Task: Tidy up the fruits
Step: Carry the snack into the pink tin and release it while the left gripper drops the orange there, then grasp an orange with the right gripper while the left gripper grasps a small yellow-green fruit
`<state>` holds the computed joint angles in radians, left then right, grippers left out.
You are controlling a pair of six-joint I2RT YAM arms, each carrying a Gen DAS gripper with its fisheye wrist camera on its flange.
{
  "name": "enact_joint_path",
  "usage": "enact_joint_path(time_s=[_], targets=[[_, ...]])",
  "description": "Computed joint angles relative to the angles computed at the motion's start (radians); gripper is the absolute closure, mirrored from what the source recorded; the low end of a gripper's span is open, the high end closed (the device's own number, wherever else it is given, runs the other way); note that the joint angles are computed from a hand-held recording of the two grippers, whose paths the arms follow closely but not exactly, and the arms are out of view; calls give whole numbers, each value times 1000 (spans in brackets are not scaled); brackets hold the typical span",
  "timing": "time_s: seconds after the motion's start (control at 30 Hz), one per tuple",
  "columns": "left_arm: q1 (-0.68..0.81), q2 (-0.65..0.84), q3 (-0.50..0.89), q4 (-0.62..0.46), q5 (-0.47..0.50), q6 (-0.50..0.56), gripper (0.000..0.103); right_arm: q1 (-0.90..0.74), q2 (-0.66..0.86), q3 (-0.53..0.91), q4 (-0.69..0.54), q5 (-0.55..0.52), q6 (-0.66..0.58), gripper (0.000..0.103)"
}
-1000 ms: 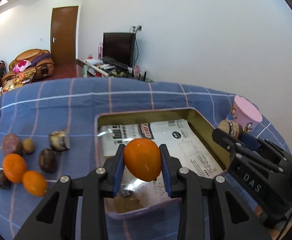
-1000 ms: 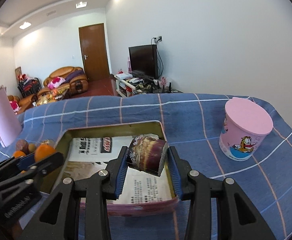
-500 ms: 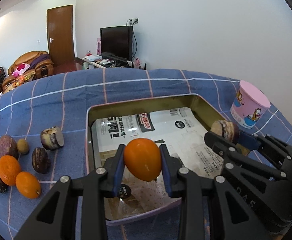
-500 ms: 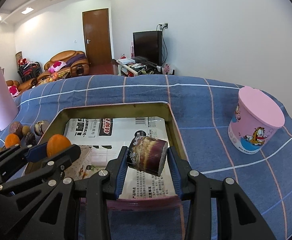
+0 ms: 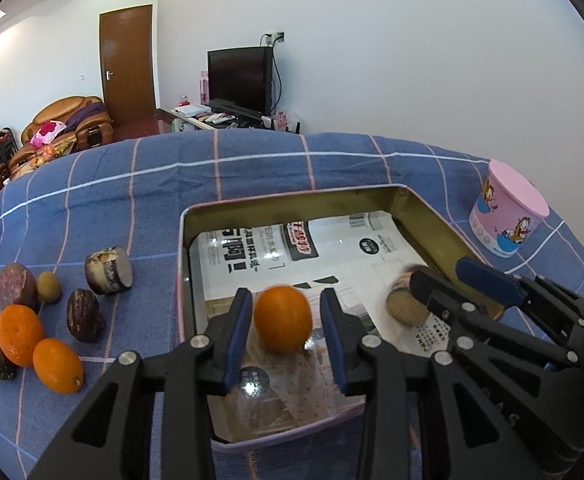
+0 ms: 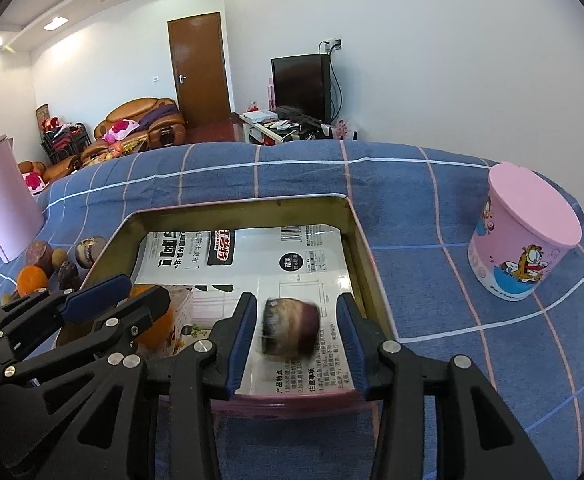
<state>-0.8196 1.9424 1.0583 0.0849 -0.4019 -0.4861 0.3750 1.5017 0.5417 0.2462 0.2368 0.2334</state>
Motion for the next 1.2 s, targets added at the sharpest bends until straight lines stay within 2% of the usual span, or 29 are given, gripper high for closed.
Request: enact_joint_path(time_s=[0.1, 0.2, 0.3, 0.33, 0.4, 0.47, 0.6, 0.77, 0.83, 1.03, 1.2], targets=[[-9, -15, -18, 10, -29, -5, 55, -7, -17, -18, 21, -3, 13, 56], [-18, -50, -73, 73, -62, -12, 32, -21, -52, -49, 60, 2, 36, 56], [-19, -95, -155, 179, -96, -29, 12, -48, -98, -93, 115, -16, 78, 42], [-17, -110, -181, 209, -120, -44, 0, -47, -110, -106, 131, 9, 94, 30], [-10, -129, -219, 264, -131, -60, 0, -50, -135, -134, 173, 27, 110, 23], [1, -150, -250, 298, -131, -82, 0, -44, -150, -149, 194, 45, 114, 22], [8, -164, -268, 300, -180, -105, 0, 7, -134, -156, 228, 166, 100, 22], [-22, -160, -284, 333, -345, -28, 0, 25, -141, -163, 232, 229, 83, 22], [-27, -160, -278, 319, -371, 0, 0, 32, -153, -175, 242, 256, 88, 22], [-19, -206, -333, 320, -356, 11, 0, 113, -162, -195, 276, 409, 91, 22], [3, -270, -399, 302, -315, 17, 0, 194, -158, -173, 220, 490, 124, 22]])
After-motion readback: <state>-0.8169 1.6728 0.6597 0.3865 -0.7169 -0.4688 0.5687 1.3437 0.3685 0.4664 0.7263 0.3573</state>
